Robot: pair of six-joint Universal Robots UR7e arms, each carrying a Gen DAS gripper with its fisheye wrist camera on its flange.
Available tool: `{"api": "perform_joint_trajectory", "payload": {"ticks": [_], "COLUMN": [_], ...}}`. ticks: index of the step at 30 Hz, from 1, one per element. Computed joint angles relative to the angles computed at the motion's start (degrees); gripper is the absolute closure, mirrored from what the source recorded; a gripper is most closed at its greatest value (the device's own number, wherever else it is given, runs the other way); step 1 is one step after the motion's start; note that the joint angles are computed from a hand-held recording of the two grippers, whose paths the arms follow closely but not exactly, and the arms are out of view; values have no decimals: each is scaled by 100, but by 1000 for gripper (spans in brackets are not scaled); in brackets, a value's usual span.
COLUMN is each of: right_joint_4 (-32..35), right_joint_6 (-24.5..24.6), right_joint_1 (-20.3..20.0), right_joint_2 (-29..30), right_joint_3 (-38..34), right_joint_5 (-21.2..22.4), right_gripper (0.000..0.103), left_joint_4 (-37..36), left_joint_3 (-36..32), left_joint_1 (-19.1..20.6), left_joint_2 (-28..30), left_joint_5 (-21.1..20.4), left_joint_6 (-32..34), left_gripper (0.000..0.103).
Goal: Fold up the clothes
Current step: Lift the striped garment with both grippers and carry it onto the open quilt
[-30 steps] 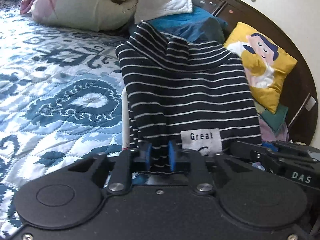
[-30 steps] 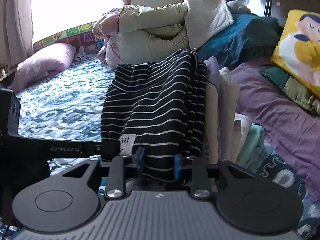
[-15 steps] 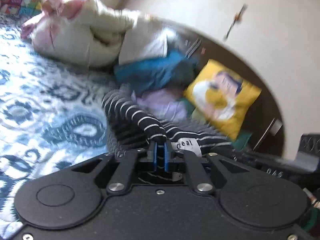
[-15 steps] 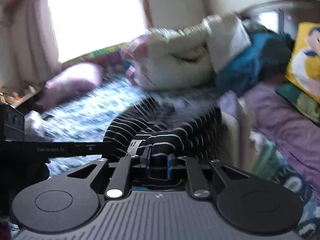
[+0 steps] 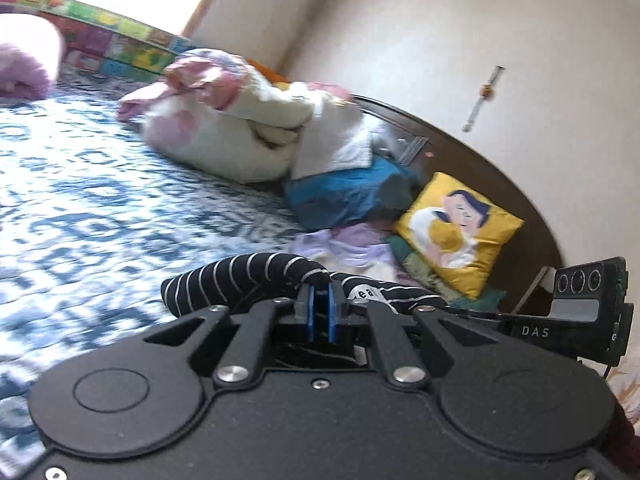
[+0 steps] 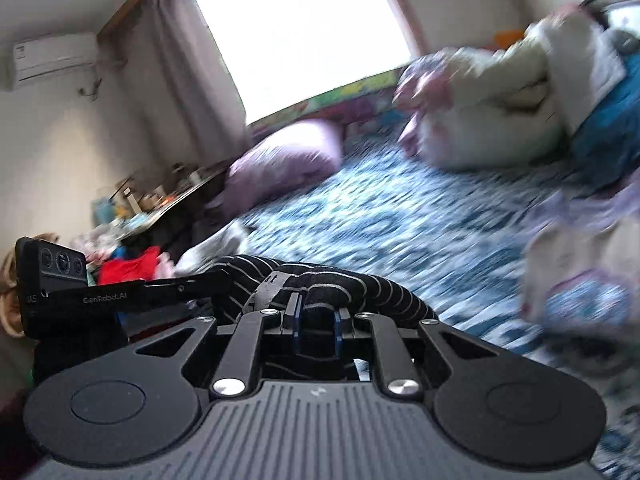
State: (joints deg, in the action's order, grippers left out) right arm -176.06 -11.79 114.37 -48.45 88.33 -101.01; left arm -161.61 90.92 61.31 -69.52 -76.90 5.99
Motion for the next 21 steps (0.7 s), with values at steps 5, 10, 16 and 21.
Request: {"api": "perform_joint_trajectory", "payload": {"ticks": [5,10,16,21], "right_joint_4": [630,1604,2643,2915], "right_joint_6": [96,99,41,287], "right_joint_1": [72,102,110,70], "right_joint_2": [671,1898,3534,4052], "right_joint_3": [-809,-2737,-5728,-6684], "right_joint_5": [264,251,309,432], "right_gripper": [86,86,86,86], "left_joint_4": [43,394,552,274], "left_joint_3": [-199,-1473,-2978,-2170], "left_joint_1": [231,616,918,970], "left_joint_2": [-110,605,1305,887], "left_joint_5": [409,642,453,533], "left_joint_6": [-38,131,407,556], "left_gripper": [100,100,100,100]}}
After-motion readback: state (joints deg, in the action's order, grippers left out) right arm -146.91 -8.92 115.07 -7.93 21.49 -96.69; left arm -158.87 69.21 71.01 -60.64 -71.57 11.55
